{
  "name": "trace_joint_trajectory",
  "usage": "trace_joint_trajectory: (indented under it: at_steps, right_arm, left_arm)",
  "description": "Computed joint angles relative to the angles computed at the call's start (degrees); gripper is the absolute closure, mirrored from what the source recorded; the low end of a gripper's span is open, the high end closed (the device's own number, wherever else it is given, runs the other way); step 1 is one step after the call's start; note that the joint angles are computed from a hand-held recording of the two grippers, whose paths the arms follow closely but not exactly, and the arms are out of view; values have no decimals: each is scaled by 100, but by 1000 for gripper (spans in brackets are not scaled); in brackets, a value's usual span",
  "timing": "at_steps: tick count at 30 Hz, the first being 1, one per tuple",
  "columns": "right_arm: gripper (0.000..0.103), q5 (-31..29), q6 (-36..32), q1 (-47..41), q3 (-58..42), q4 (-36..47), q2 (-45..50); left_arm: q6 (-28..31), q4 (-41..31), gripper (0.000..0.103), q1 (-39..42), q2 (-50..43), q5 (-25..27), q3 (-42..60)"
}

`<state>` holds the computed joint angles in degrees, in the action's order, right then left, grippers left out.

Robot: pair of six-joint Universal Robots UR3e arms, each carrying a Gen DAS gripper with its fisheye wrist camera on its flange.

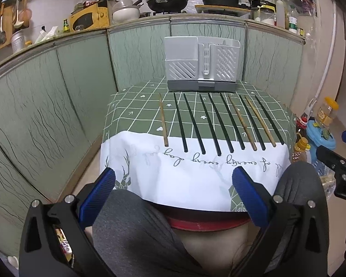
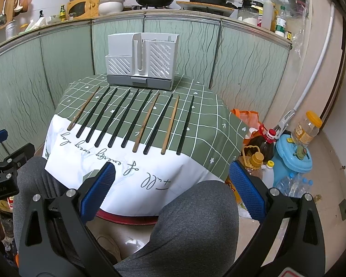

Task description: Organize utensils

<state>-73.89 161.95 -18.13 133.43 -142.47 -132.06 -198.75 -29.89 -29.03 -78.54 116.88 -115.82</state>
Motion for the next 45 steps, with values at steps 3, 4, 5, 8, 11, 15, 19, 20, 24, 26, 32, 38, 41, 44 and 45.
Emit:
trace_joint_trajectory:
  at_steps: [3, 4, 5, 8, 11, 15, 19, 20, 24, 26, 32, 38, 41, 44, 45]
  right_arm:
    - [8, -24, -7, -1, -16, -17, 59]
    - [8, -32, -12, -2, -16, -31, 84]
    - [8, -84, 1, 32, -24, -67, 137]
    - [8, -171, -16, 62, -33, -150, 268]
    - [8, -303, 54, 116, -81, -272, 483]
    - [8, -118, 35, -104, -116, -302, 659]
    - [8, -56, 28, -181, -207, -539, 989]
    - [8, -38, -5, -197, -224, -613, 1061]
    - [8, 86, -60, -274, -343, -959, 1444]
    - [8, 296, -153, -392, -429, -977, 1604]
    - [8, 44, -132, -196, -707, -1689, 2469]
    - [8, 10, -92, -110, -931, -2138, 3200]
    - [8, 0, -60, -73, -963, -2480, 3572]
    - [8, 36, -3, -88, -962, -2725, 3818]
    - [8, 69, 22, -104, -962, -2840, 3923]
  left_arm:
    - [26, 31, 4, 34, -8, 11, -12]
    - [57, 46, 4, 52, -11, 0, -16]
    - [80, 57, 4, 47, -37, 45, -6]
    - [170, 163, 4, 69, -94, 109, -6]
    - [283, 365, 4, 279, -57, -69, -90]
    - [454, 650, 4, 626, -58, -302, -177]
    - [673, 906, 4, 903, -182, -435, -177]
    - [719, 975, 4, 984, -209, -490, -184]
    - [829, 1165, 4, 1275, -348, -648, -142]
    - [868, 1288, 4, 1381, -471, -667, -122]
    - [1025, 1605, 4, 1860, -778, -1156, -117]
    - [1082, 2197, 4, 2124, -1111, -1372, -233]
    - [1211, 2381, 4, 2170, -1376, -1437, -161]
    - [1298, 2560, 12, 2183, -1658, -1502, -53]
    - [1318, 2574, 15, 2180, -1723, -1504, -18]
